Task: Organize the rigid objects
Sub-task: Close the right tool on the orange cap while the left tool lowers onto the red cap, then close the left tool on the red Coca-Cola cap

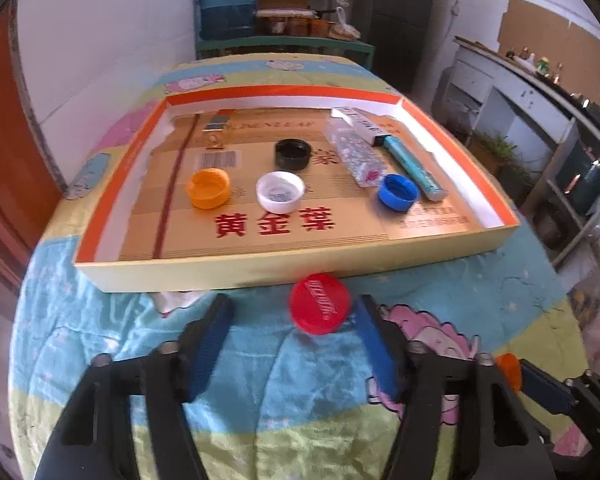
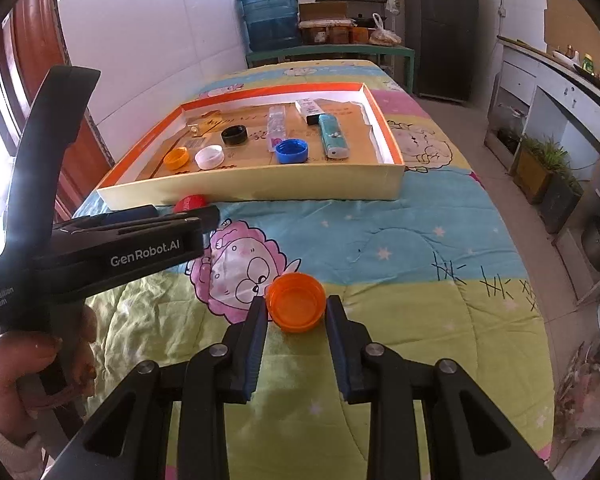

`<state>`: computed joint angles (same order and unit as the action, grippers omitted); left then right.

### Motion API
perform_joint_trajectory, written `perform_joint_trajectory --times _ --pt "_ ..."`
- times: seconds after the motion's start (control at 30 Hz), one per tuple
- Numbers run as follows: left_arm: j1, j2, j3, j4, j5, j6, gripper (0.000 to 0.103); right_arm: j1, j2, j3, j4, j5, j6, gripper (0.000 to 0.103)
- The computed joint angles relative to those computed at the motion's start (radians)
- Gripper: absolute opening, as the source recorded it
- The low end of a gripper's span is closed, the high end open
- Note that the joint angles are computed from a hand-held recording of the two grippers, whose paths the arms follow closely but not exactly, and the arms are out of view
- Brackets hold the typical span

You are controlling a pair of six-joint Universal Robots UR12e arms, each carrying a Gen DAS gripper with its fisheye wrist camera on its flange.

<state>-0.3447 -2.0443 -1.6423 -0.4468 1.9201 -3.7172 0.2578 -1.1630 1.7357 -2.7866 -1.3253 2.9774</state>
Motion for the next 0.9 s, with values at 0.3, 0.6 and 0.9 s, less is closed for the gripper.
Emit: perform_joint_trajectory --times 0.3,0.6,0.9 --pt "0.011 0.013 -0.028 0.045 -0.023 0.006 0.032 0.002 0.004 -0.004 0.012 0.003 -0.004 0.030" --pt "0.022 0.025 -0.054 0.090 -0.067 -0.006 0.031 0.005 0.003 -0.004 0.013 0.000 -0.005 0.030" --pt "0.026 0.040 -0.077 0.121 -0.095 -0.024 0.031 0.000 -0.002 0.002 0.002 0.018 -0.001 0.030"
